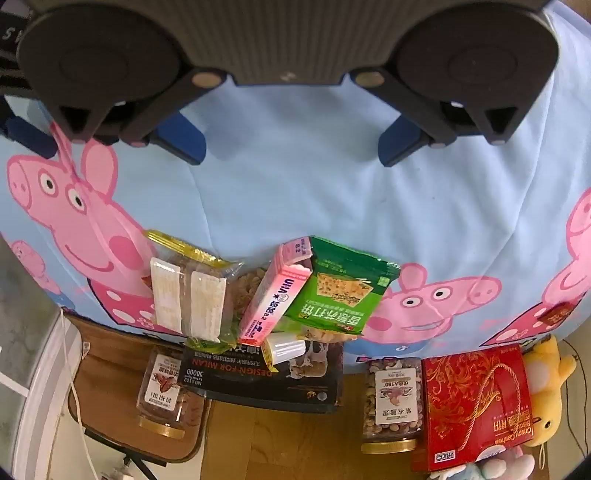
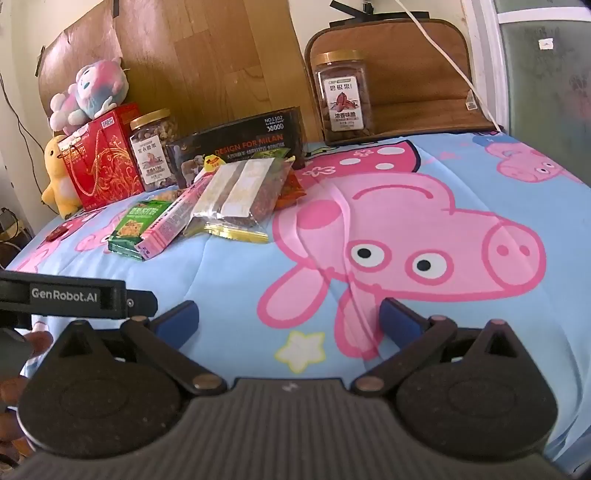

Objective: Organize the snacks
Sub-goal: 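Move the right gripper to the clear bag of white wafer bars, then close the right gripper on the wafer bar bag and lift it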

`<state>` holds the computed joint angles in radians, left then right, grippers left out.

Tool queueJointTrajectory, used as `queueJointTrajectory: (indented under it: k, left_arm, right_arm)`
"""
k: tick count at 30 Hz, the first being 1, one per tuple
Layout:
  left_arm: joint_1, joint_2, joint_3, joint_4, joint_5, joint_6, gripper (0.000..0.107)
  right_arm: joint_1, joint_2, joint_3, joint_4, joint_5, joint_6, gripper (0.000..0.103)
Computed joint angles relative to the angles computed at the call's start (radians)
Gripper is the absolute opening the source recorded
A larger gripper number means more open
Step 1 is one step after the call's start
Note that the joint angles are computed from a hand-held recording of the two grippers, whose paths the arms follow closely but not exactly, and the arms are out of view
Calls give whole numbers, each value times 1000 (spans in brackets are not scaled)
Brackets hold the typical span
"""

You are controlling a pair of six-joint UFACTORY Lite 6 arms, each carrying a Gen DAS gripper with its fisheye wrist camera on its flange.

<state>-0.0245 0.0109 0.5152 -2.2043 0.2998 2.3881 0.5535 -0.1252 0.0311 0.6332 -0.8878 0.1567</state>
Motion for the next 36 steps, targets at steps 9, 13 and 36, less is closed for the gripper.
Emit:
queueJointTrajectory:
  k: [9,13,36]
  left_arm:
    - [97,-31,-105,-34,170,151,103]
    - [121,-65,-162,-65,199,263,103]
    - [203,296,431,599,503,-451,53]
  right_arm:
    - [-79,8,-19,-95,-20,26,103]
    - [-92,27,-29,-136,-56,47,103]
    - [-664,246,385,-1226,125,634,35]
